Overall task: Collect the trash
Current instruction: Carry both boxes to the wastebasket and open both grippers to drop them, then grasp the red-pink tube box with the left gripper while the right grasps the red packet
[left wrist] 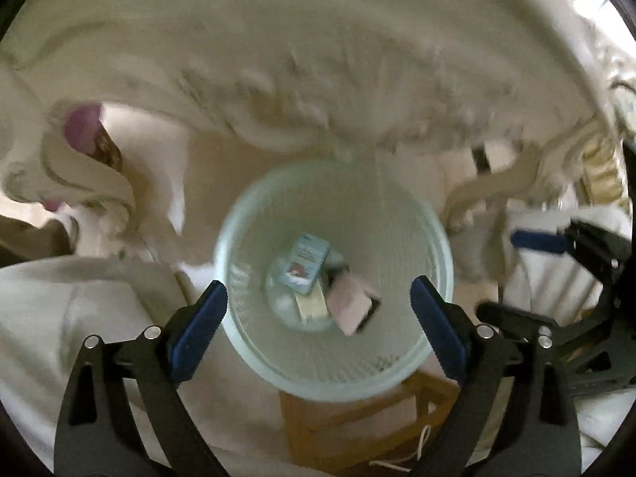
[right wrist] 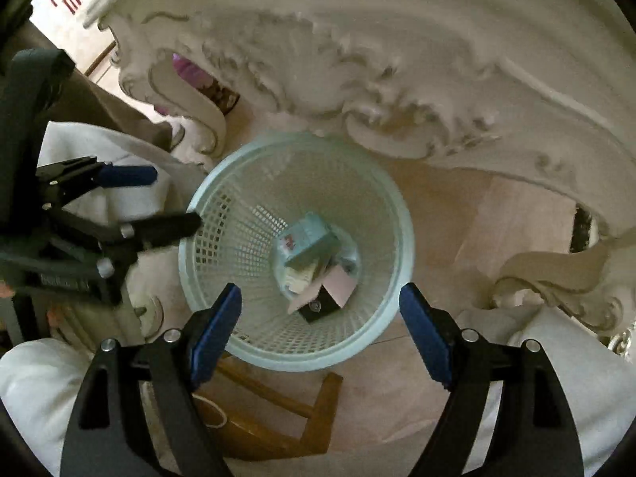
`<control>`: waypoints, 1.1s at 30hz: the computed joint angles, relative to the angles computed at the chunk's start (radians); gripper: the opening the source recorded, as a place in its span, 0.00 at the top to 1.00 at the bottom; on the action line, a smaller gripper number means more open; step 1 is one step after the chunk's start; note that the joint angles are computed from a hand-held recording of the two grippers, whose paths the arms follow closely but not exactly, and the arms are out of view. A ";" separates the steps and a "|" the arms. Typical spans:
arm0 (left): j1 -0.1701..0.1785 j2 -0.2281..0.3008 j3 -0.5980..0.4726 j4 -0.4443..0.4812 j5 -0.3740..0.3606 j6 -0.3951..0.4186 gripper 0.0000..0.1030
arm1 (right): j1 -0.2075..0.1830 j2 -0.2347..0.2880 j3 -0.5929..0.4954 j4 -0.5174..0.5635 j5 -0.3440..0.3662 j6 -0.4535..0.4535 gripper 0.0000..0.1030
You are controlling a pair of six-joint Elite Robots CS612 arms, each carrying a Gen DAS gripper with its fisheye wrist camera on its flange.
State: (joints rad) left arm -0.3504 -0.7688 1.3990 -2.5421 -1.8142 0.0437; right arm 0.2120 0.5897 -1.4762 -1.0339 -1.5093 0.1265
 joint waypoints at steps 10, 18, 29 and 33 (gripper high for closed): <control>0.033 -0.065 -0.021 -0.332 0.085 -0.044 0.11 | -0.029 -0.021 -0.093 -0.431 -0.245 0.083 0.24; 0.020 0.093 -0.326 -0.328 0.148 0.194 0.11 | -0.090 -0.124 0.139 -0.500 -0.311 0.217 0.24; 0.014 0.245 -0.632 -0.050 0.103 0.298 0.11 | -0.118 -0.192 0.282 -0.444 -0.254 0.224 0.23; 0.004 0.284 -0.709 0.020 0.146 0.399 0.11 | -0.120 -0.199 0.304 -0.443 -0.253 0.213 0.23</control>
